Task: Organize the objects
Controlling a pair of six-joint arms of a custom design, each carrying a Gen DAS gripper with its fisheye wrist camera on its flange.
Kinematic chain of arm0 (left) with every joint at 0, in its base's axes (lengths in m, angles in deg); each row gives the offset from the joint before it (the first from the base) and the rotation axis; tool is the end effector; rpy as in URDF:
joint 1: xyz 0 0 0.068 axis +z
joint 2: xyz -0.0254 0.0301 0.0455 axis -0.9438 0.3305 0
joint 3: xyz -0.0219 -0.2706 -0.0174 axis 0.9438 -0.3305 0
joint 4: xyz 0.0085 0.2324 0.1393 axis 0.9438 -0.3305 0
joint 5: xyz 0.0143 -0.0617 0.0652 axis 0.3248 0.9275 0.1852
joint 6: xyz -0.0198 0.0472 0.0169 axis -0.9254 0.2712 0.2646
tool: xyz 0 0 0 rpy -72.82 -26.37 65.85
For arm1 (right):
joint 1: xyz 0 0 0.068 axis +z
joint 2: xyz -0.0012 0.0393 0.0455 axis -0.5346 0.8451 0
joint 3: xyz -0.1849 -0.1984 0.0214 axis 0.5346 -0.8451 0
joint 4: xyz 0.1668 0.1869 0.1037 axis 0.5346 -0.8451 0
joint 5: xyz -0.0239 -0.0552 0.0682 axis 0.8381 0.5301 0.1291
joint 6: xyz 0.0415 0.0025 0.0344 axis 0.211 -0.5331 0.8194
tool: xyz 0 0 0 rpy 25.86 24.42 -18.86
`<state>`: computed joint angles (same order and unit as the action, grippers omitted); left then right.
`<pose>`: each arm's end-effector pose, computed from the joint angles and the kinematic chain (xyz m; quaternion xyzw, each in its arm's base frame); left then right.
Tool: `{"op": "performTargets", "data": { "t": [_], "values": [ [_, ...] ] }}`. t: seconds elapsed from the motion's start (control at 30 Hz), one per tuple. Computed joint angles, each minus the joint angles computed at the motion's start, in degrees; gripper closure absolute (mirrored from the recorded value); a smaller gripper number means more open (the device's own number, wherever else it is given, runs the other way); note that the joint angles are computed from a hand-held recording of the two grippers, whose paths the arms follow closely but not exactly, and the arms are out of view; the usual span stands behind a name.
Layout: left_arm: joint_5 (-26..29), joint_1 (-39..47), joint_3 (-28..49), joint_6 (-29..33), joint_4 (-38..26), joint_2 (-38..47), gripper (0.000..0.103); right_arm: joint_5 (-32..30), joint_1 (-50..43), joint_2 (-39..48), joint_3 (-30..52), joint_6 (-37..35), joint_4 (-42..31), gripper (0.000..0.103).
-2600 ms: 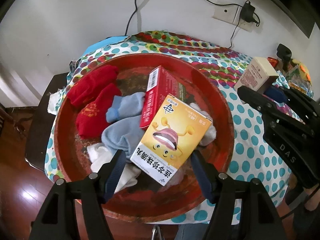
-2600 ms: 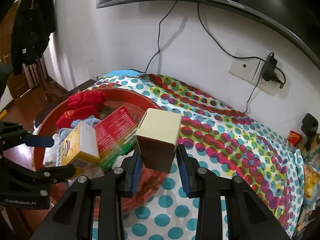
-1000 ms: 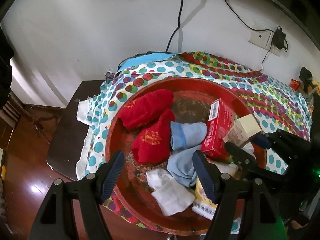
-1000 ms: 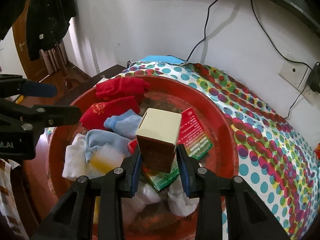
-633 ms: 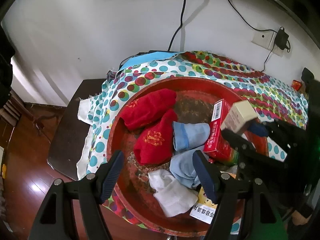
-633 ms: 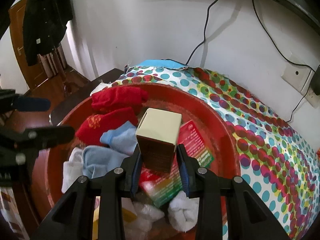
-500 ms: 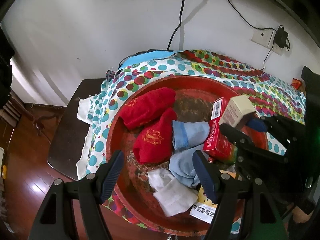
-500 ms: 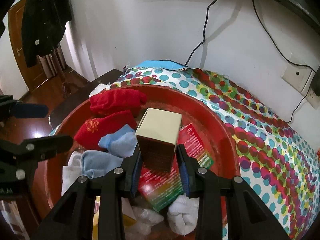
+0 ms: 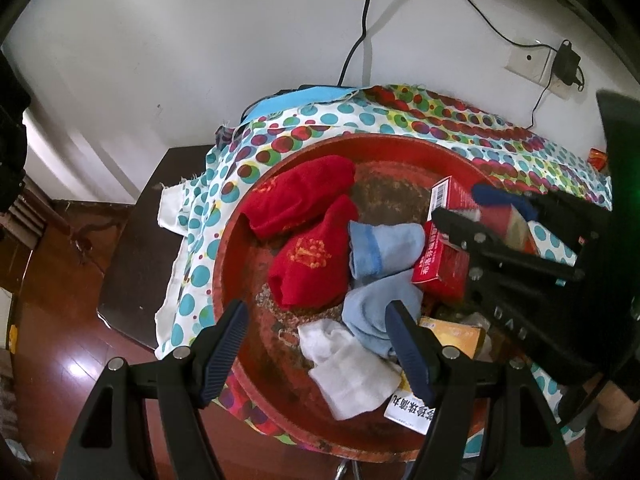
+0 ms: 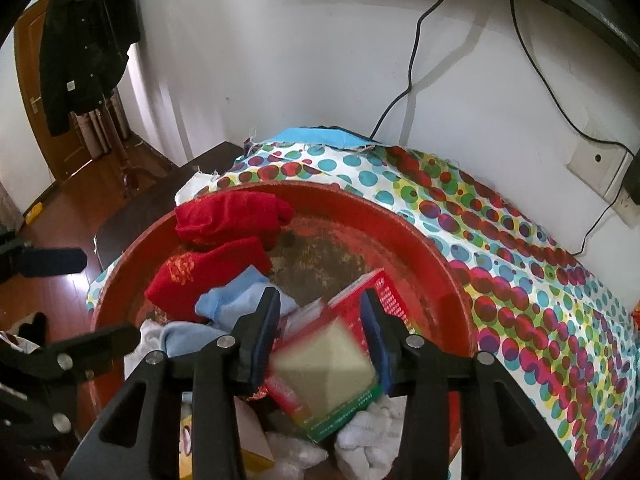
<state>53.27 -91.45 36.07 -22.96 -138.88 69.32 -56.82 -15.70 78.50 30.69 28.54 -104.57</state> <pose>0.1984 -0.0614 0.2461 -0.1856 0.9528 0.0772 0.2276 0.2727 0.0955 0.1784 -0.4286 0.8333 0.1490 0.3157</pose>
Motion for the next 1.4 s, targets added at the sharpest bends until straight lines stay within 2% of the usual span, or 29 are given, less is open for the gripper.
{"op": "performTargets", "data": {
  "t": [0.1, 0.4, 0.47, 0.53, 0.57, 0.73, 1.03, 1.4],
  "values": [
    [-0.79, -0.58, 0.07, -0.66, -0.91, 0.49, 0.03, 0.17, 0.4, -0.15, 0.57, 0.4, -0.22, 0.06],
    [-0.42, -2.48, -0.28, -2.5, -1.45, 0.71, 0.03, -0.07, 0.16, -2.19, 0.29, 0.73, -1.48, 0.041],
    [-0.5, -2.99, -0.17, -2.95, -1.6, 0.82, 0.03, 0.01, -0.04, -3.6, -0.21, 0.61, -1.73, 0.028],
    [-0.41, -3.64, -0.03, -3.74, -1.95, 0.66, 0.03, -0.13, -0.57, -5.64, -0.88, 0.33, -2.12, 0.024],
    [-0.34, -3.76, -0.05, -3.96, -1.95, 0.58, 0.03, -0.09, -0.85, -6.37, -1.05, 0.26, -2.37, 0.016],
    [0.82, -4.13, -0.18, -5.78, -2.12, 0.01, 0.03, -0.47, -2.83, -11.13, -1.77, -0.94, -5.48, 0.006],
    [-0.91, -9.23, 1.55, -9.63, -5.2, 1.92, 0.03, -1.26, -11.14, -19.59, -2.94, -3.59, -15.03, 0.001],
    [-4.36, -16.47, 4.75, -17.24, -10.44, 2.22, 0.03, -4.1, -22.11, -21.26, -2.5, -11.78, -26.07, 0.001]
  ]
}}
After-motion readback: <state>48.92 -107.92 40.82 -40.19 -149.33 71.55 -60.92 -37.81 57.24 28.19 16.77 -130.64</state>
